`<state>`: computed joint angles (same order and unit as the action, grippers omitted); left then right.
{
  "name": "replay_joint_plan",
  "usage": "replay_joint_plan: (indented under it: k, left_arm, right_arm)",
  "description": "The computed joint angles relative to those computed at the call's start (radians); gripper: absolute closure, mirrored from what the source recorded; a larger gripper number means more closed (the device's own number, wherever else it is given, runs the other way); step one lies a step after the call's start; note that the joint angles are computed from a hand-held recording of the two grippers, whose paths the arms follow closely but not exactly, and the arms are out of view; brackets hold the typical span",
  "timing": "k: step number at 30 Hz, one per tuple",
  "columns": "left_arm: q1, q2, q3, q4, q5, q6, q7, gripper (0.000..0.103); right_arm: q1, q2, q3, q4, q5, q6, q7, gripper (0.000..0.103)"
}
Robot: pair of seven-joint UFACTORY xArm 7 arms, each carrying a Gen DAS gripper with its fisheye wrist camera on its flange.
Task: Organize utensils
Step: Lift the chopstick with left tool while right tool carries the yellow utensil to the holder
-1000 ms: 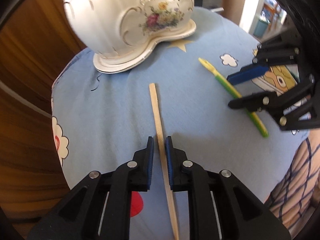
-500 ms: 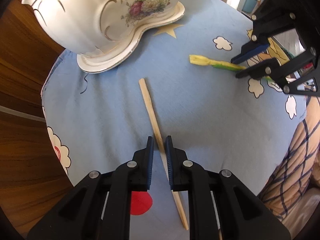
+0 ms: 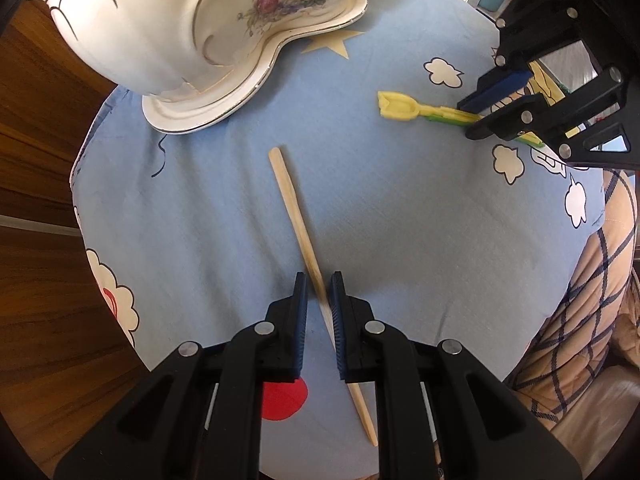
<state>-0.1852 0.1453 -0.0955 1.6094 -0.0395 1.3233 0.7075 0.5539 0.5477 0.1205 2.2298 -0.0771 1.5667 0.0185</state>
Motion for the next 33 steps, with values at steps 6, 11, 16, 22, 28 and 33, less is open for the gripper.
replay_joint_plan:
  k: [6,11,16,22,28,33]
  left_arm:
    - [0.009,-0.062,0.005,-0.091,-0.015,-0.069,0.005,0.098]
    - [0.030,-0.108,0.017,-0.149,-0.075,-0.125,0.021,0.098]
    - [0.065,-0.142,0.041,-0.173,-0.177,-0.184,0.045,0.098]
    - [0.100,-0.200,0.071,-0.213,-0.351,-0.262,0.074,0.098]
    - [0.106,-0.257,0.098,-0.266,-0.563,-0.392,0.108,0.098]
    - [0.069,-0.326,0.109,-0.354,-0.668,-0.529,0.119,0.098]
  right_arm:
    - [0.000,-0.122,0.009,-0.197,-0.023,-0.126,0.026,0.093]
    - [-0.044,-0.247,0.038,-0.389,0.024,-0.310,0.045,0.093]
    - [-0.083,-0.336,0.053,-0.514,0.064,-0.468,0.065,0.093]
    - [-0.123,-0.429,0.066,-0.653,0.128,-0.626,0.059,0.092]
    - [-0.152,-0.534,0.072,-0.812,0.225,-0.852,0.047,0.092]
    - [-0.166,-0.565,0.067,-0.858,0.307,-0.962,0.021,0.092]
